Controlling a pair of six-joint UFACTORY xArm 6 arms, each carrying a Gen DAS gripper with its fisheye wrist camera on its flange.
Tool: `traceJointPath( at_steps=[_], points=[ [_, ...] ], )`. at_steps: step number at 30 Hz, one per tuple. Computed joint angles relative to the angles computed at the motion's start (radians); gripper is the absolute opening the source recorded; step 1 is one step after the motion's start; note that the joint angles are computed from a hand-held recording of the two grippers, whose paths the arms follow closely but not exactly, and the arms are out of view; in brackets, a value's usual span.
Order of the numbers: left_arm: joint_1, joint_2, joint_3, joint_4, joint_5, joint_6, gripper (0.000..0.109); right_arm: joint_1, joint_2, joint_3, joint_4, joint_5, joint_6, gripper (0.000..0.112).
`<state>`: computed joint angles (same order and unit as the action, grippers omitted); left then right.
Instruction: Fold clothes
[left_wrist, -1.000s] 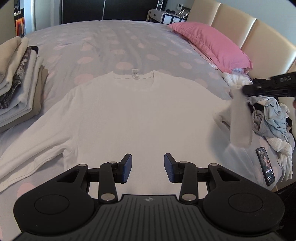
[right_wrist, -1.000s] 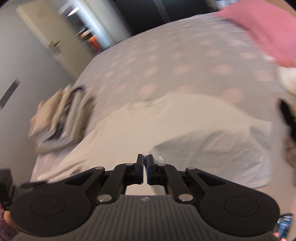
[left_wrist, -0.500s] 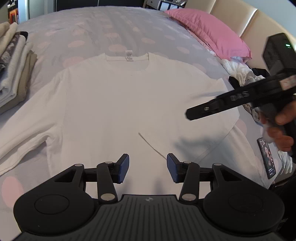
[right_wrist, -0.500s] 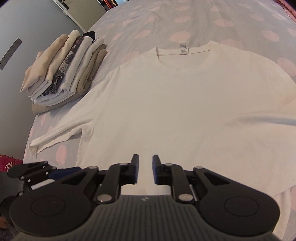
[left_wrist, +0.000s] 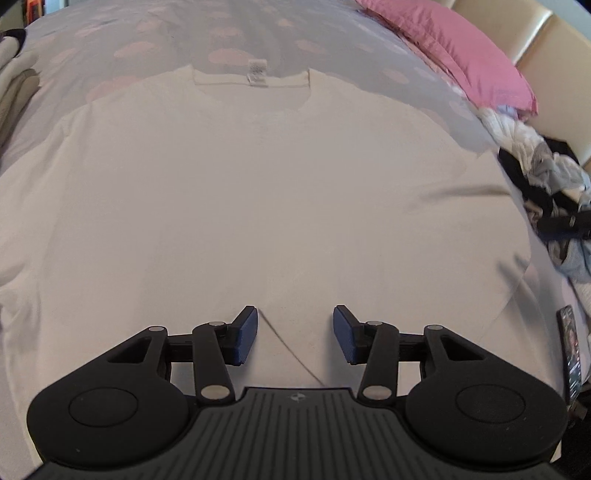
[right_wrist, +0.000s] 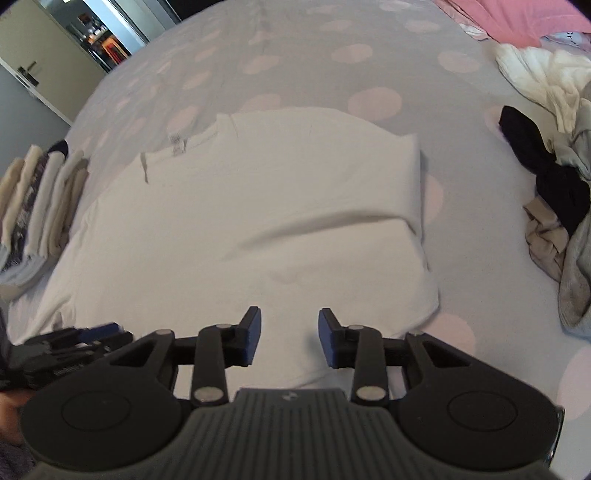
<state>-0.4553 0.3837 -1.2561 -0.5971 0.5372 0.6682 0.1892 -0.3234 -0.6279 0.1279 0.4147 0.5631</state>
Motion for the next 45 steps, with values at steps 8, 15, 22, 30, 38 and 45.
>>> traceJointPath(
  at_steps=[8, 15, 22, 30, 38, 45],
  points=[
    [-0.015, -0.06, 0.019, -0.156, -0.009, 0.111, 0.002, -0.095, -0.013, 0.0, -0.035, -0.053, 0.067, 0.05],
    [-0.021, -0.061, -0.189, -0.282, 0.09, 0.131, 0.002, -0.156, -0.032, 0.032, -0.124, -0.045, 0.188, 0.052],
    [-0.014, 0.037, -0.468, -0.219, 0.127, 0.054, 0.002, -0.163, -0.019, 0.025, -0.162, -0.047, 0.214, 0.052],
    [0.049, 0.144, -0.702, 0.0, 0.184, -0.091, 0.002, -0.146, 0.011, 0.015, -0.133, -0.065, 0.149, 0.052],
    [0.147, 0.248, -0.774, 0.142, 0.241, -0.206, 0.002, -0.079, 0.089, -0.025, -0.098, -0.082, -0.022, 0.043],
    [0.207, 0.316, -0.732, 0.15, 0.263, -0.255, 0.008, -0.056, 0.126, -0.047, -0.187, -0.059, 0.002, 0.042]
  ],
)
